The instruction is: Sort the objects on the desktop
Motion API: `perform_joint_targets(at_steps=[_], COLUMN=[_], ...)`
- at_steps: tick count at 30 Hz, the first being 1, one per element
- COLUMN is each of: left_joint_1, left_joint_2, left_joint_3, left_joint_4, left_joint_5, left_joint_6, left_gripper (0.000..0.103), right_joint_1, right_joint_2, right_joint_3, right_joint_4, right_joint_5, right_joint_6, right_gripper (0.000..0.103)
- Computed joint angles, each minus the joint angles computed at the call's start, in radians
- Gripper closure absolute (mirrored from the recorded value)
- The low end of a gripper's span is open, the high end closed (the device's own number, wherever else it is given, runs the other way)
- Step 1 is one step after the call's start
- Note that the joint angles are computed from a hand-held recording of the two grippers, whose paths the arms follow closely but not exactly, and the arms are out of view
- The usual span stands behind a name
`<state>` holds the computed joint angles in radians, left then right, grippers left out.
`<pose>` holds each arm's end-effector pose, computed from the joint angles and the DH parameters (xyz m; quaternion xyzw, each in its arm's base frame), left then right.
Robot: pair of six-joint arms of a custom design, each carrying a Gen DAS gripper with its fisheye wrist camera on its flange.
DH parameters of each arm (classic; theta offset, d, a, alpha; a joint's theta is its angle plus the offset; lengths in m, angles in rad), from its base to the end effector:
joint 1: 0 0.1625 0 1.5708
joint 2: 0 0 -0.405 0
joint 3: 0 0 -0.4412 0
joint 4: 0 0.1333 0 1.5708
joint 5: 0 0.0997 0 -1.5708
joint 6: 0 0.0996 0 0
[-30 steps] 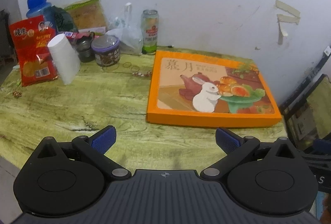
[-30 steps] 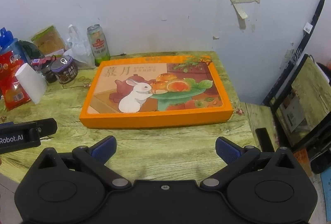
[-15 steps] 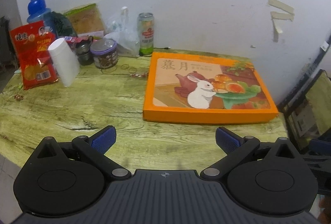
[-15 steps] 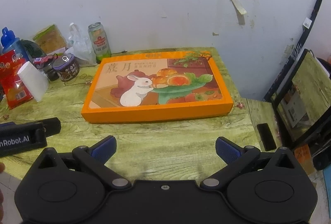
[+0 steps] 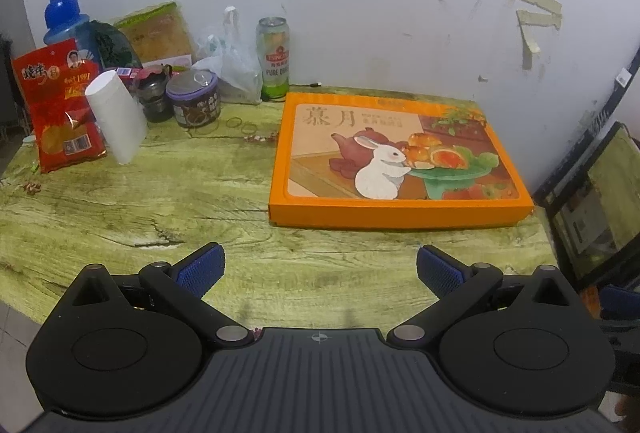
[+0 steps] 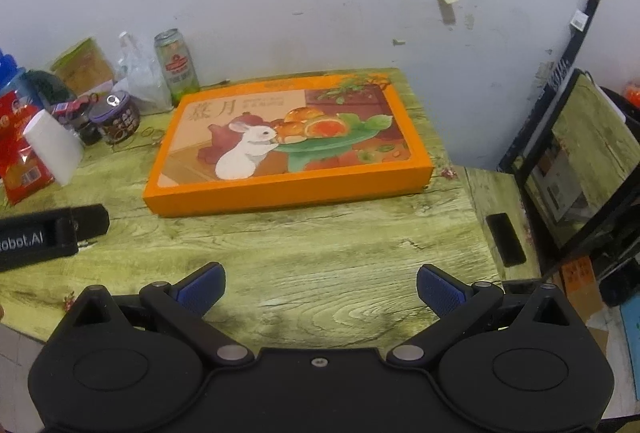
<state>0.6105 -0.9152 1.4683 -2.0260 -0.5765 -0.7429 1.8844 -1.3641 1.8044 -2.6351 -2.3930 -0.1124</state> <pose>-0.4626 -0.5882 0.1880 0.1184 0.8702 -0.3300 0.3462 0.2433 -0.5547 0.3741 0.0645 -0.8786 0.3182 0.3501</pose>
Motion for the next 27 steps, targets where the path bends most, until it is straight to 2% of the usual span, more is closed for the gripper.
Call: perform_joint_targets(at_steps=[11,18,27], left_joint_1=[0.035,0.075,0.111], left_joint_2=[0.016,0.031,0.041], left_joint_3=[-0.035,-0.073,-0.084], left_joint_4=[0.031,0.032,-0.066], left_joint_5=[-0.041,-0.059,-0.054], left_joint_6=[0.012,0.051,0.171], left_gripper=[0.000,0.000,0.000], right_joint_1=[-0.013,-0.015,-0.006], right_joint_2=[0.028,0.088,0.156], right_joint_3=[-0.028,-0.085,-0.143], right_joint_4=[0.018,0.030,-0.017], right_joint_5=[-0.009,-0.024,-0.047], right_joint_6=[0.046,0.084,0.080], right_gripper=[0.001,0.001,0.001])
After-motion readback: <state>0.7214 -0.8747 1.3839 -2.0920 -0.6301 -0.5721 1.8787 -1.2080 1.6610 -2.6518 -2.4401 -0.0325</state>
